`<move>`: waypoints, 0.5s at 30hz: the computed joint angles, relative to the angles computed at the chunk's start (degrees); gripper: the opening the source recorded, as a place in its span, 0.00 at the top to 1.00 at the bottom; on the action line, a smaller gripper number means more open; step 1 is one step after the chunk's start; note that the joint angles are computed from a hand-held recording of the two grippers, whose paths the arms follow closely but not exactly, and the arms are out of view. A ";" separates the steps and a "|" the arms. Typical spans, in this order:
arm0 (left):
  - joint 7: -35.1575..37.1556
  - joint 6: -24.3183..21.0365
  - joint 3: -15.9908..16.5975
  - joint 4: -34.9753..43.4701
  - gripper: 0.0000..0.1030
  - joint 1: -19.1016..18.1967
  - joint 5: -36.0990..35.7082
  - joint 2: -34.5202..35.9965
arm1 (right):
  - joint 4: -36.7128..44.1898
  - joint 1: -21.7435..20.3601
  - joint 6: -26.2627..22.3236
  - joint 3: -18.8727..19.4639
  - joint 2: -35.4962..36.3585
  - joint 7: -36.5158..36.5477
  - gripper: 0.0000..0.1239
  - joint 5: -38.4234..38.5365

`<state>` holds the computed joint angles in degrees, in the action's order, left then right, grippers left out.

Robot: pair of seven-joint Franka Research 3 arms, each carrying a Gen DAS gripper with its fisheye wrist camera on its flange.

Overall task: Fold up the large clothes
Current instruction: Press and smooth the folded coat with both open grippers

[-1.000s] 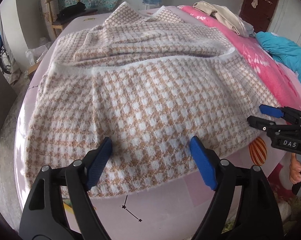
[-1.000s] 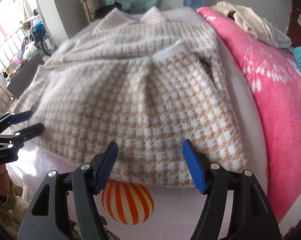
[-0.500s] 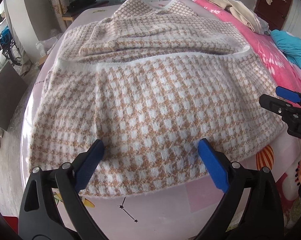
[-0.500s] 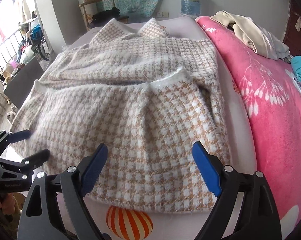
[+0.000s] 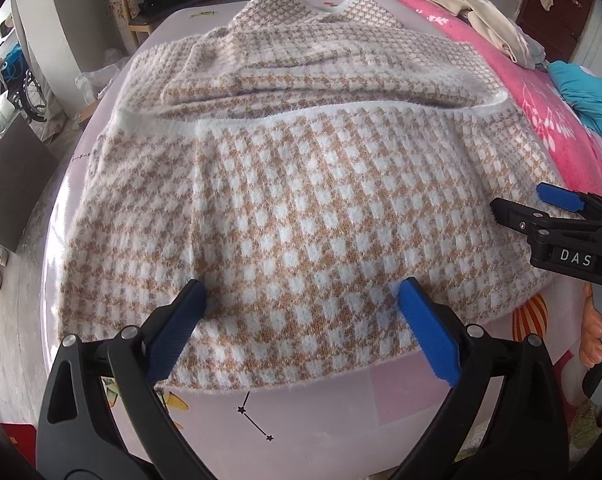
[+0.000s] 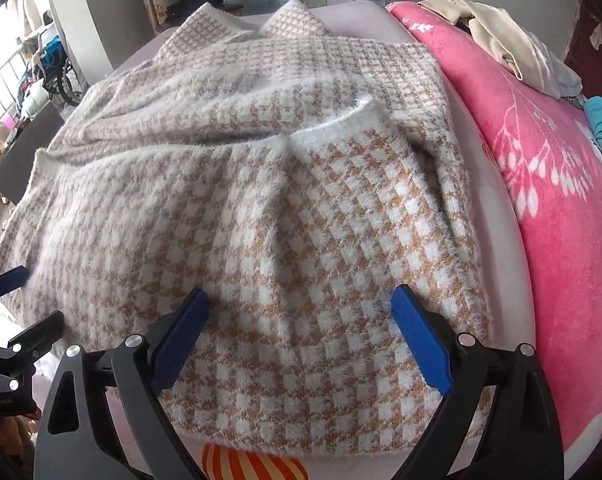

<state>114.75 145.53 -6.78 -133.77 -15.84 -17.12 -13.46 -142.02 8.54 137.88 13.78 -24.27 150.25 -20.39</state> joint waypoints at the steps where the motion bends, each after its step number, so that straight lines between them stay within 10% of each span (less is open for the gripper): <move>1: 0.03 -0.28 0.03 0.19 0.09 0.01 -0.04 0.11 | 0.07 0.13 -0.22 -0.11 -0.04 -0.06 0.26 0.36; 15: 1.90 -1.83 0.29 0.97 0.08 0.34 -2.46 0.72 | 2.07 1.27 -2.58 -1.39 1.74 -2.28 0.22 2.66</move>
